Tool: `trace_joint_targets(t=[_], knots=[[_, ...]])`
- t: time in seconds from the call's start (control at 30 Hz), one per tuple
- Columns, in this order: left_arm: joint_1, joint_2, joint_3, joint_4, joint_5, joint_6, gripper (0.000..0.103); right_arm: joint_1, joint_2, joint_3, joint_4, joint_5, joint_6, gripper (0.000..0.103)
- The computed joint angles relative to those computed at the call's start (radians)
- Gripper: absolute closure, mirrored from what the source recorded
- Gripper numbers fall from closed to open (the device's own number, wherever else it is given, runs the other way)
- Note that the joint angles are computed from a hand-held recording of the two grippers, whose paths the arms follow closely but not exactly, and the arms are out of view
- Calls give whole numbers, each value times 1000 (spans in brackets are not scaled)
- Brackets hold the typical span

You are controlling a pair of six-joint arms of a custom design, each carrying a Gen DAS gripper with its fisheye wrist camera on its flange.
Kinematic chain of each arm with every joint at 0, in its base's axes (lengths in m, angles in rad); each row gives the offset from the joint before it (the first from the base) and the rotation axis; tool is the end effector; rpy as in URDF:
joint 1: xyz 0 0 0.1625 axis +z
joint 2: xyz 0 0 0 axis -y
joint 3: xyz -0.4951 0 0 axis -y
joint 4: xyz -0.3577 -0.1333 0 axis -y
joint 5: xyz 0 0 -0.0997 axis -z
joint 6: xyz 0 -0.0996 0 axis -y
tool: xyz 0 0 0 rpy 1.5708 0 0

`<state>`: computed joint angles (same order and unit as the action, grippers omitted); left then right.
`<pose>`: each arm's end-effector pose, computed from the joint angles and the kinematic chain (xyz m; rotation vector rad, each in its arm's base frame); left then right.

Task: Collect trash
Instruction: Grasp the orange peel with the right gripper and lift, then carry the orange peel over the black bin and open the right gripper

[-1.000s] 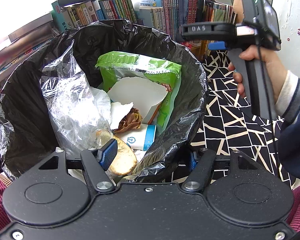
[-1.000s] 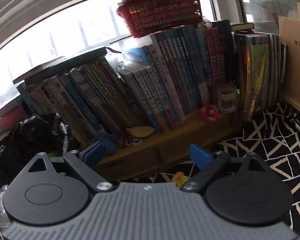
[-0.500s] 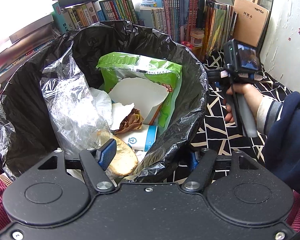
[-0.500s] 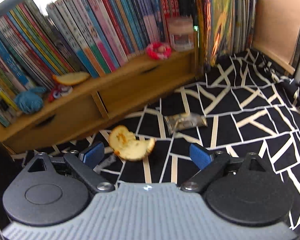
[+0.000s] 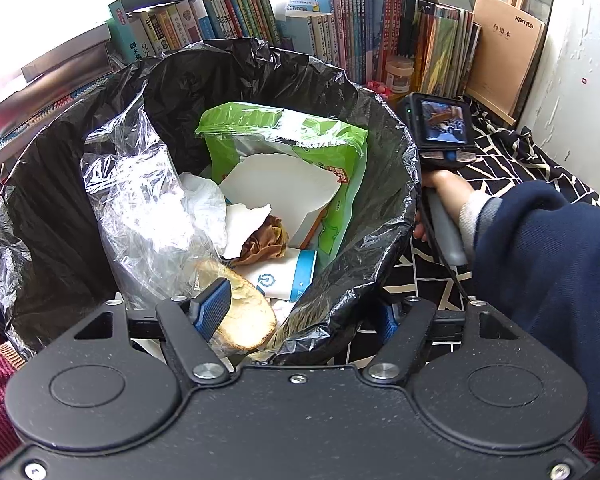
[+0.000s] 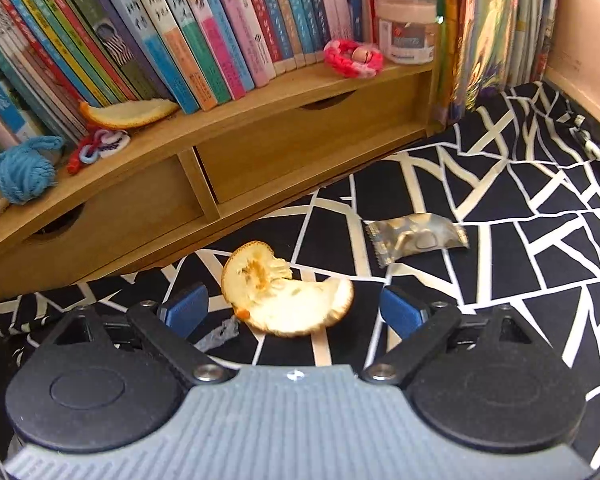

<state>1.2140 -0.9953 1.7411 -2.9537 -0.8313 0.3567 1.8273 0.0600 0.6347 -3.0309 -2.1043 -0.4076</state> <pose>-0.0414 -0.6848 0.3353 0.5281 2.2591 -0.7590 0.3084 -0.8499 -0.0889 0.5351 -2.3650 0.9178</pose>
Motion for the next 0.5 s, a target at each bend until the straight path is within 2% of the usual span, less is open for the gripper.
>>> trace_joint_targets(t=[0.17, 0.27, 0.3, 0.4, 0.5], knots=[[0, 2, -1, -2, 3, 2, 33, 1, 61, -149, 124, -15, 63, 8], [0, 2, -1, -2, 2, 3, 33, 4, 69, -171, 160, -23, 64, 24], [1, 2, -2, 0, 1, 3, 33, 5, 65, -163, 160, -23, 64, 37], [3, 2, -4, 1, -3, 5, 33, 3, 23, -66, 89, 2, 71, 56], [4, 2, -4, 2, -5, 5, 33, 0, -30, 33, 50, 21, 105, 61]])
